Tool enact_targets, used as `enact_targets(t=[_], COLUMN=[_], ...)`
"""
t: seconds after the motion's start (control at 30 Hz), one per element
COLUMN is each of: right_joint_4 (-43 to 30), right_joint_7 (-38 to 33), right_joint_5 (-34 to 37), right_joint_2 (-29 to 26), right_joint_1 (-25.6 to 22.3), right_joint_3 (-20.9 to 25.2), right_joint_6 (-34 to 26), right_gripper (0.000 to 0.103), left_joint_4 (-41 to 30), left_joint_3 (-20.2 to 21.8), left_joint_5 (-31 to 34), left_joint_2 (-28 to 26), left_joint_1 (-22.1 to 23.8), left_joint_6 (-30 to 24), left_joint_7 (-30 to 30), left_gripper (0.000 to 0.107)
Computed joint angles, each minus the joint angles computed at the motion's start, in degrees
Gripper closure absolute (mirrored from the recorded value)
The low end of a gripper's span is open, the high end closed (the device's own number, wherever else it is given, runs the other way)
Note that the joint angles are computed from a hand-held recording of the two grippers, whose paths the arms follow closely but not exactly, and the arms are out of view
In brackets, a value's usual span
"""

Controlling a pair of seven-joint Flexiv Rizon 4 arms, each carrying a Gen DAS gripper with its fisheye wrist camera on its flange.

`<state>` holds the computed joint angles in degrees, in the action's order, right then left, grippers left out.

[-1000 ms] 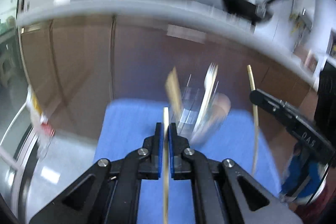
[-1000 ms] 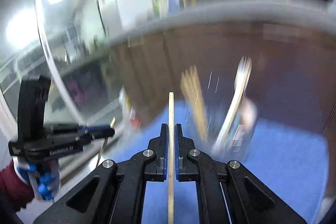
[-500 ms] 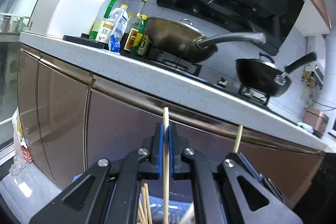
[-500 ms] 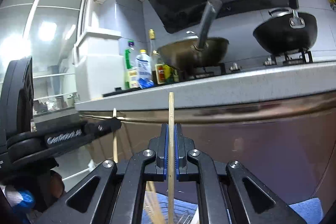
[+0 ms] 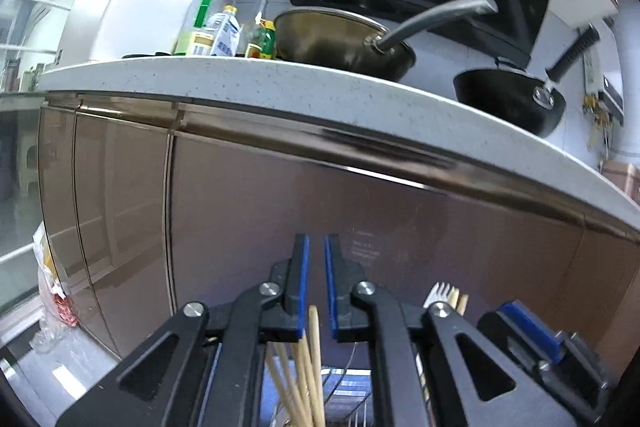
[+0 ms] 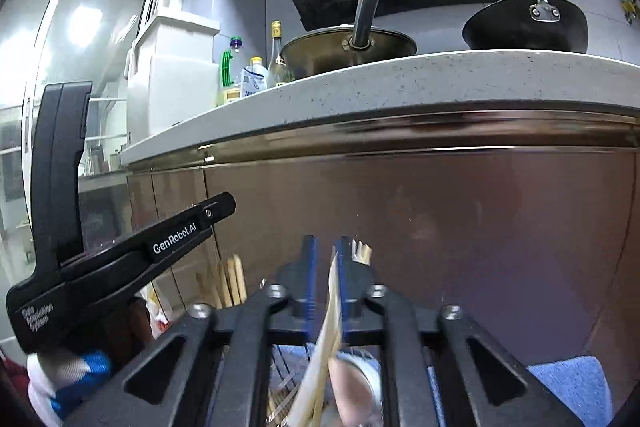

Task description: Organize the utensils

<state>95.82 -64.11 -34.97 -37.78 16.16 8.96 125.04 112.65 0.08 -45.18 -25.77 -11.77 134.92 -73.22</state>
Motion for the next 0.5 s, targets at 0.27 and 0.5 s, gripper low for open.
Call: enact_targets(t=[0.27, 0.5], right_joint_4=[7.15, 16.46], right_joint_7=[1.4, -4.32], right_joint_5=[0.94, 10.24], right_joint_2=[6.09, 15.26], right_joint_1=[-2.89, 0.72], right_joint_3=[0.25, -3.34], right_joint_6=[0.08, -5.33], right_gripper=[0.06, 0.044], left_joint_4=[3.84, 7.23], left_joint_3=[0.1, -4.04], left_joint_5=[-10.72, -21.04], left_joint_2=[5.02, 10.87], left_joint_1=[-5.62, -9.31], left_joint_6=[-0.79, -0.41], left_joint_7=[10.91, 22.11], left_gripper=[0.081, 0.067])
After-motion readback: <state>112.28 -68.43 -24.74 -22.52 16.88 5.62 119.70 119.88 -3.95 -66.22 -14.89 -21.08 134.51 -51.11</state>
